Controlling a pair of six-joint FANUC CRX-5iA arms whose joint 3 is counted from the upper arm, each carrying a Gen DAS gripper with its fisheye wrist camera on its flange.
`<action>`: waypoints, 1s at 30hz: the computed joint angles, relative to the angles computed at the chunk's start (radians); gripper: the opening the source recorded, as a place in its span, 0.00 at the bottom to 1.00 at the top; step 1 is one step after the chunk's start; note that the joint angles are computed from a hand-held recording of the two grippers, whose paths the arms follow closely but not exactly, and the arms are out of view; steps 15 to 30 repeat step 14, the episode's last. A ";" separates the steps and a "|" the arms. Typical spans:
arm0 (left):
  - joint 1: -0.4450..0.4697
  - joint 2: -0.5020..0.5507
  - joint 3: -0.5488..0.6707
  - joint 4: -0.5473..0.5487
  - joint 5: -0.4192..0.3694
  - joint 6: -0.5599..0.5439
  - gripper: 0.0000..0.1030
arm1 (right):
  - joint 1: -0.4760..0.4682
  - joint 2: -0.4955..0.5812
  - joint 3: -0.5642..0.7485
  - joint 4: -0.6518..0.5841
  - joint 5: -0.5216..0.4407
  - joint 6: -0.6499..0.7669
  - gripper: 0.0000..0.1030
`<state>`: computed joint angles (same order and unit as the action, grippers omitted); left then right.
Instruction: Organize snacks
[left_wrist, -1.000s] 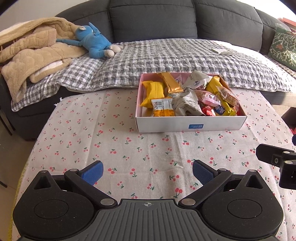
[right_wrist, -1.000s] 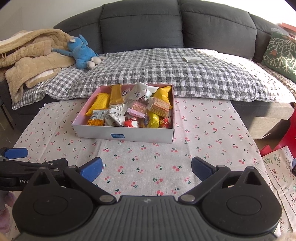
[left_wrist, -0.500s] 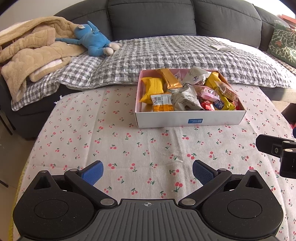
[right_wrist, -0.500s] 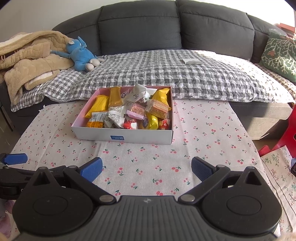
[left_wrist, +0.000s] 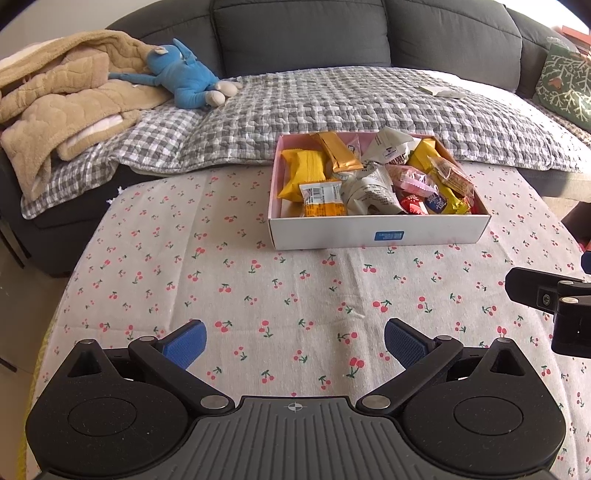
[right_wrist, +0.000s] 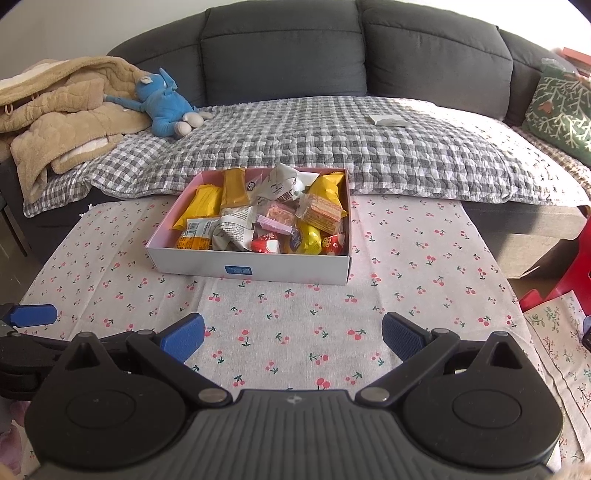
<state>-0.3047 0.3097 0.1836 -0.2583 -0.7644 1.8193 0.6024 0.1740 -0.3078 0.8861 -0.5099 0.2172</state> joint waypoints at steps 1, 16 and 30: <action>-0.001 0.000 0.000 -0.001 0.000 0.001 1.00 | 0.000 0.000 0.000 -0.002 0.000 0.001 0.99; -0.004 0.012 0.011 -0.009 -0.017 -0.002 1.00 | 0.000 0.000 0.000 -0.002 0.000 -0.001 0.99; -0.004 0.012 0.011 -0.009 -0.017 -0.002 1.00 | 0.000 0.000 0.000 -0.002 0.000 -0.001 0.99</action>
